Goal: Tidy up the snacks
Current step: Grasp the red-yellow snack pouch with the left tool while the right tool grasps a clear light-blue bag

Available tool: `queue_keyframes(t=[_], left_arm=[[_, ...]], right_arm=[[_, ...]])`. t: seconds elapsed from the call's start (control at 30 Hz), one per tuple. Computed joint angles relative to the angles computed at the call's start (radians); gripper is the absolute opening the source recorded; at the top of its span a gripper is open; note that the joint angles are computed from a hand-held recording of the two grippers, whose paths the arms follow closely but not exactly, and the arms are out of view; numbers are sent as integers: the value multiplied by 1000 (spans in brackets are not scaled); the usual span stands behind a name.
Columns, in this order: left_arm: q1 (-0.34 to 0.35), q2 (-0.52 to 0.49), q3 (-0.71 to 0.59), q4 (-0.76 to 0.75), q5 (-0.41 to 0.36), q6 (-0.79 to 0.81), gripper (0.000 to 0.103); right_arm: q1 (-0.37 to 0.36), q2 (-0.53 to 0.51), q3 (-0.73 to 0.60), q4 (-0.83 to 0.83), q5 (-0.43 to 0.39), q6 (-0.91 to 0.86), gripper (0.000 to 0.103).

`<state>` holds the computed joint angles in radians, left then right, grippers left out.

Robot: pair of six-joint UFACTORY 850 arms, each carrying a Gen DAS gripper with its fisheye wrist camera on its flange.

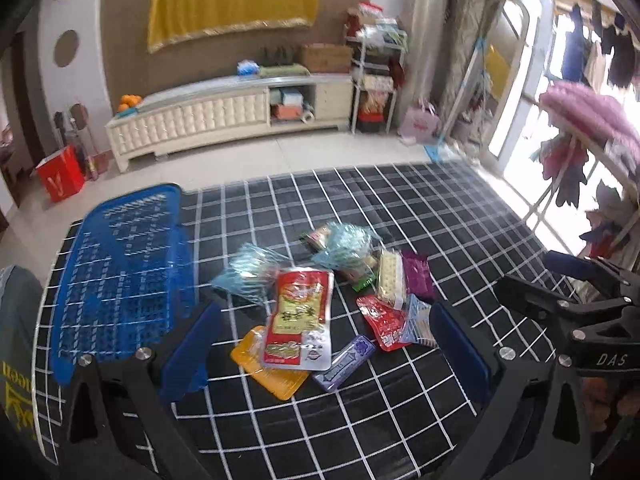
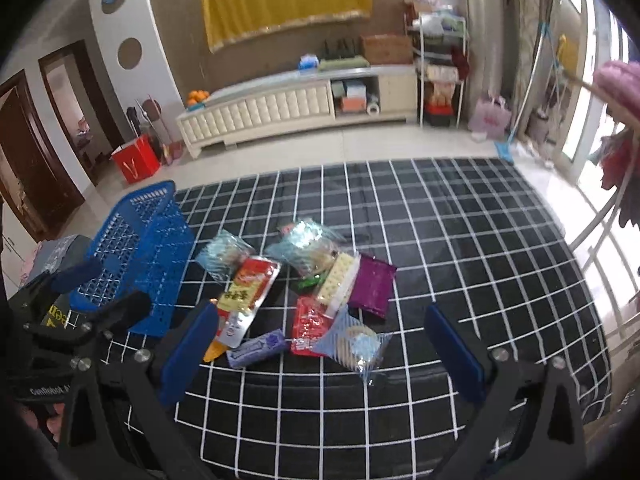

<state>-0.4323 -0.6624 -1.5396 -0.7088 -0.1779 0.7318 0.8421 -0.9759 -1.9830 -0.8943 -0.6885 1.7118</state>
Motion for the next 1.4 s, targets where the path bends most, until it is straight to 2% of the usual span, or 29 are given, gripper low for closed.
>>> queue_keyframes(t=[0.13, 0.27, 0.37, 0.7, 0.83, 0.93, 1.0, 1.1, 1.17, 1.23, 1.3, 1.4], left_arm=[[-11, -97, -111, 287, -50, -252, 99], [-12, -206, -242, 415, -146, -354, 99], [-7, -282, -339, 448, -220, -394, 96], [9, -482, -607, 522, -404, -479, 95], [10, -566, -729, 570, -478, -515, 95], [9, -617, -801, 622, -522, -566, 87], [15, -665, -873, 598, -570, -549, 79], [29, -745, -1005, 532, -663, -519, 75], [31, -748, -1007, 516, -663, -500, 73], [32, -746, -1000, 503, -668, -481, 58], [31, -715, -943, 490, -639, -463, 50], [36, -657, -841, 449, -589, -433, 46]], right_arm=[[-31, -35, -14, 62, 32, -52, 103], [-57, -87, -57, 157, 67, -143, 103], [-72, -136, -114, 227, 56, -215, 103], [-107, -254, -269, 398, 42, -366, 103], [-111, -303, -350, 440, 3, -423, 103], [-116, -320, -376, 460, -7, -440, 103], [-118, -325, -382, 469, -9, -442, 103], [-119, -334, -395, 477, -21, -450, 103], [-119, -334, -396, 479, -25, -450, 103], [-121, -338, -406, 484, -35, -452, 103], [-122, -331, -398, 483, -31, -447, 103], [-125, -341, -426, 496, -31, -455, 103]])
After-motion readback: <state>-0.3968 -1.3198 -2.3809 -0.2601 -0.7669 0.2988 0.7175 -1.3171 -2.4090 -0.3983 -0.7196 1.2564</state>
